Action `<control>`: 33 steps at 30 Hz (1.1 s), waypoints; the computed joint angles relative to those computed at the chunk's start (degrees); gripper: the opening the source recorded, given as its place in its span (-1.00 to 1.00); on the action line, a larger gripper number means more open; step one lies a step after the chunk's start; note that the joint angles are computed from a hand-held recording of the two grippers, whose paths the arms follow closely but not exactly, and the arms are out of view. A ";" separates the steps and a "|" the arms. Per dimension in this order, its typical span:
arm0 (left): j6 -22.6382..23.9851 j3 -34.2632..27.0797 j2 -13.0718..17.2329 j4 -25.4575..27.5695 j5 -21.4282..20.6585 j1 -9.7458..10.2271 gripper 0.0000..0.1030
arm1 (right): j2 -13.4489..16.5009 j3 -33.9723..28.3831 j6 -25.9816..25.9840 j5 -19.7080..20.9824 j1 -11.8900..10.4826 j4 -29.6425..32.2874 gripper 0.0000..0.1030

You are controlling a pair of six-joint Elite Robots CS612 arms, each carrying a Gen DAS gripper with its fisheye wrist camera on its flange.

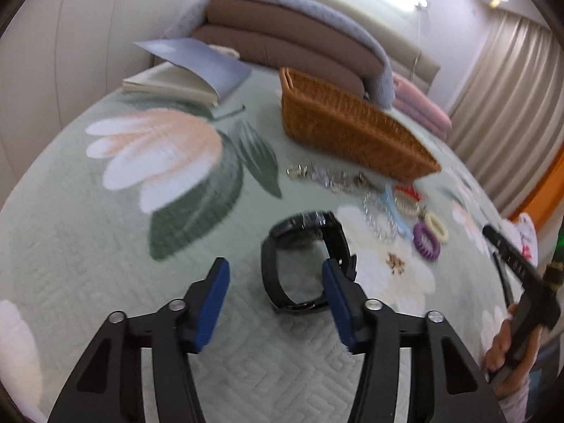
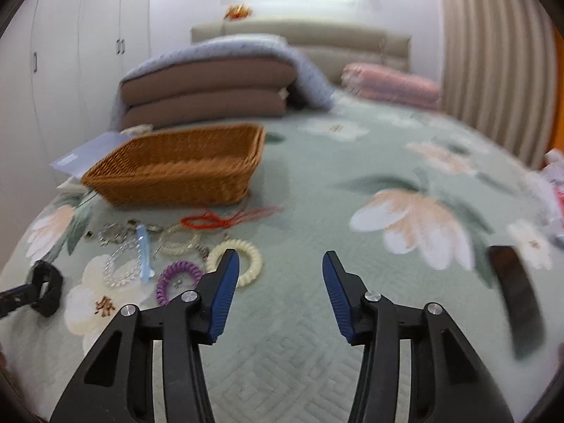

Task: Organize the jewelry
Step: 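Grasp the black watch with the left tool while the right tool grasps the cream coil hair tie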

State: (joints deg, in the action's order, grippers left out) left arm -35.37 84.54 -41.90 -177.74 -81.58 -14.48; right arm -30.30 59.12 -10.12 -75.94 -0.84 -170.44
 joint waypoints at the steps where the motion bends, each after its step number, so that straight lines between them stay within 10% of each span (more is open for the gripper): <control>1: -0.13 -0.34 0.10 0.91 0.16 -0.08 0.02 | 0.38 -1.08 0.06 0.49 -0.08 2.04 -0.07; 8: -1.70 -1.05 0.32 2.99 0.51 -0.10 -0.20 | 5.42 -12.11 -3.13 1.09 0.73 18.81 -0.19; 17: -1.94 -2.54 0.71 5.99 1.64 -0.31 -0.25 | 7.58 -15.14 -7.89 -3.64 2.45 18.96 -0.48; 21: -3.29 -3.17 1.00 6.84 1.43 -0.06 -0.66 | 7.31 -14.20 -9.46 -4.37 2.78 17.77 -0.69; 33: -3.52 -2.19 0.84 3.17 4.17 -0.67 -0.86 | 4.95 -9.76 -6.96 4.82 1.04 13.45 -0.76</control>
